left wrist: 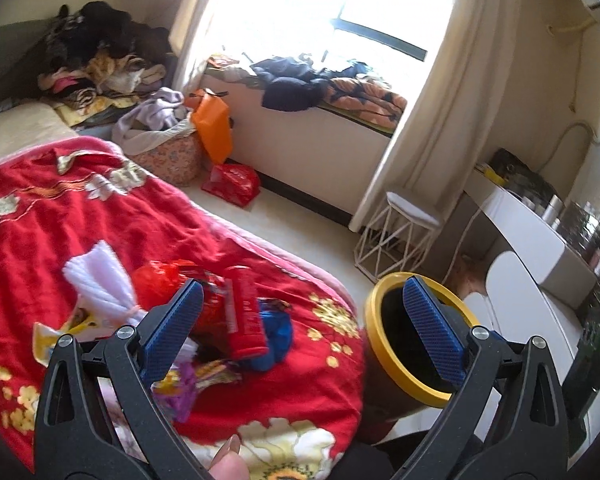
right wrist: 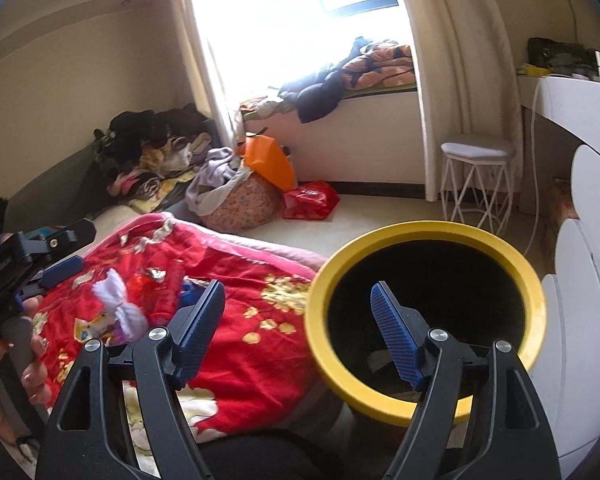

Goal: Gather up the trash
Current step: 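Grasp the purple wrapper with the left gripper while the right grasps the red can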

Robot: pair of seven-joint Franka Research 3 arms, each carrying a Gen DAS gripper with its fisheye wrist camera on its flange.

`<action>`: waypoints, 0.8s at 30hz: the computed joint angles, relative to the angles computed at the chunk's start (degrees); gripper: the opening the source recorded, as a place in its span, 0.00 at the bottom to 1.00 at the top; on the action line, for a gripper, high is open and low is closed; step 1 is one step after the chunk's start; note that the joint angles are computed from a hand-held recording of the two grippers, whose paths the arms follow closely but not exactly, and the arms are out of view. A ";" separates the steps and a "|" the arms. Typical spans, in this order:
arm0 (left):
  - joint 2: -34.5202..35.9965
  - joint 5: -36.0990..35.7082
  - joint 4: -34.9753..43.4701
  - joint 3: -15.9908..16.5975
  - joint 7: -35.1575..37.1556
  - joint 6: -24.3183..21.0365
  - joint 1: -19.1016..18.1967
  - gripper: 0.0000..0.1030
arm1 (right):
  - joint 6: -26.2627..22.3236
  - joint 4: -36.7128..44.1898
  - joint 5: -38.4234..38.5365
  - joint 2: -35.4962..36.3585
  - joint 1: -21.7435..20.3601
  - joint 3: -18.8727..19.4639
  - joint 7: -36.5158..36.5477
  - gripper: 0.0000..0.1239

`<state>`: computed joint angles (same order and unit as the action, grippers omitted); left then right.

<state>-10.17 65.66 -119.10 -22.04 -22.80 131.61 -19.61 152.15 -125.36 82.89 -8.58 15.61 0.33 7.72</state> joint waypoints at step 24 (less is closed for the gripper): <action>-15.19 -7.77 -13.68 -1.55 -3.82 -3.27 4.40 0.89 | -2.78 0.51 -7.59 -0.07 6.69 3.67 0.42 0.59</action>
<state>-25.36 57.89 -132.77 -23.58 -26.62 128.34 -15.21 149.37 -124.85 75.30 -8.66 22.30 4.00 8.14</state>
